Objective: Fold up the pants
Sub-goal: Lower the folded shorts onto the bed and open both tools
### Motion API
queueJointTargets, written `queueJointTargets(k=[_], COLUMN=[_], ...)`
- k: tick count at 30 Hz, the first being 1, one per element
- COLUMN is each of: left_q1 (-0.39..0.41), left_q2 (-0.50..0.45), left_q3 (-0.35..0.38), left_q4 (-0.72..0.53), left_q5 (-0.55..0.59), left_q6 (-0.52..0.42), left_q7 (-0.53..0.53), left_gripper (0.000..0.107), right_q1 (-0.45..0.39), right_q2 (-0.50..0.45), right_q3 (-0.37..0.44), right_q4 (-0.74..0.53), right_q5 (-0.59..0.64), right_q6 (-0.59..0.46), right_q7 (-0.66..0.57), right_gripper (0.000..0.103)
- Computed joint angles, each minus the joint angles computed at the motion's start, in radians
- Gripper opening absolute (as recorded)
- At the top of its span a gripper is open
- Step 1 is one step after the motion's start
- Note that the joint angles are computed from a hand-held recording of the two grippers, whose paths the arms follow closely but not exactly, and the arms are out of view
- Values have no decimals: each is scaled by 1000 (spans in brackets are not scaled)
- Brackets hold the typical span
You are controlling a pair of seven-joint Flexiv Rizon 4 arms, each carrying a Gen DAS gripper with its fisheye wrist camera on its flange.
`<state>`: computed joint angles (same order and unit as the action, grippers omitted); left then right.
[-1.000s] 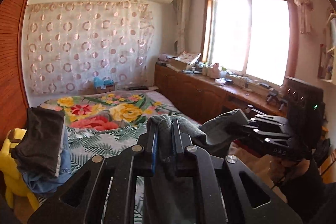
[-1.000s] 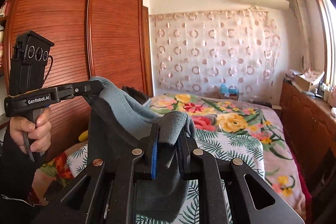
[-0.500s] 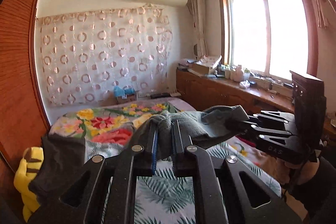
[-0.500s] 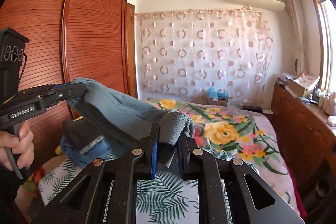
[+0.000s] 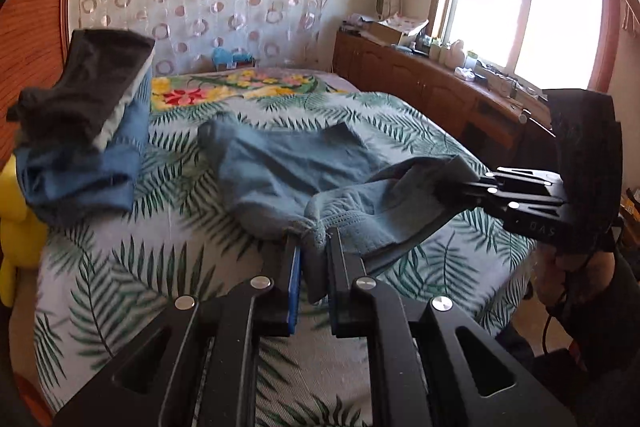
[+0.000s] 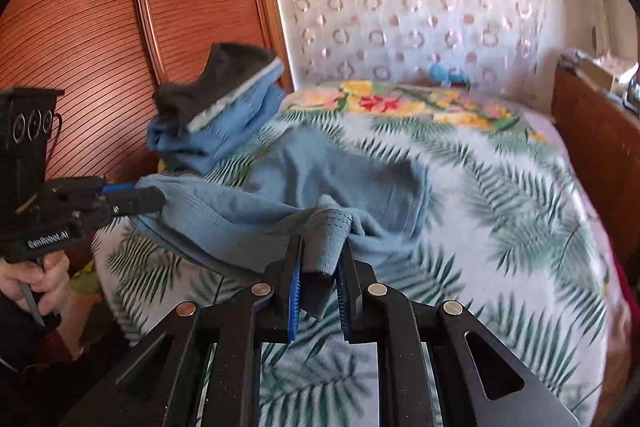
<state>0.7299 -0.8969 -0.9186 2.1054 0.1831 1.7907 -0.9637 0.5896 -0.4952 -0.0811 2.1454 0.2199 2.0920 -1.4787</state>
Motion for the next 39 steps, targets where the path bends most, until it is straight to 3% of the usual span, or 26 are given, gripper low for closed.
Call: queueJointTargets(k=[3, 8, 13, 19, 21, 27, 28, 29, 39], left_q1=[8, 8, -13, -20, -18, -20, -24, -31, -75], left_q2=[4, 14, 26, 41, 45, 32, 32, 31, 33], left_q3=[6, 27, 62, 70, 70, 79, 85, 92, 146], left_q4=[23, 51, 55, 62, 65, 49, 43, 36, 16], left_q5=[-1, 4, -12, -16, -13, 13, 11, 8, -20], left_q6=[2, -1, -13, -3, 9, 39, 34, 31, 18], left_q7=[-10, -18, -21, -28, -34, -60, -64, -66, -95], left_gripper=[12, 12, 13, 17, 23, 58, 74, 82, 82], right_q1=[-73, -39, -71, -6, -20, -56, -62, -71, -79], right_q2=[16, 23, 0, 5, 8, -28, -42, -58, -81], right_q3=[66, 64, 79, 22, 34, 65, 71, 77, 83], right_q4=[35, 108, 92, 98, 103, 96, 94, 89, 84], right_q5=[-49, -13, -49, -21, -29, -47, -49, -54, -63], right_q6=[10, 37, -3, -26, -21, 20, 36, 50, 72], right_q7=[32, 24, 63, 66, 73, 99, 101, 105, 120], right_gripper=[15, 15, 15, 15, 15, 16, 16, 16, 16])
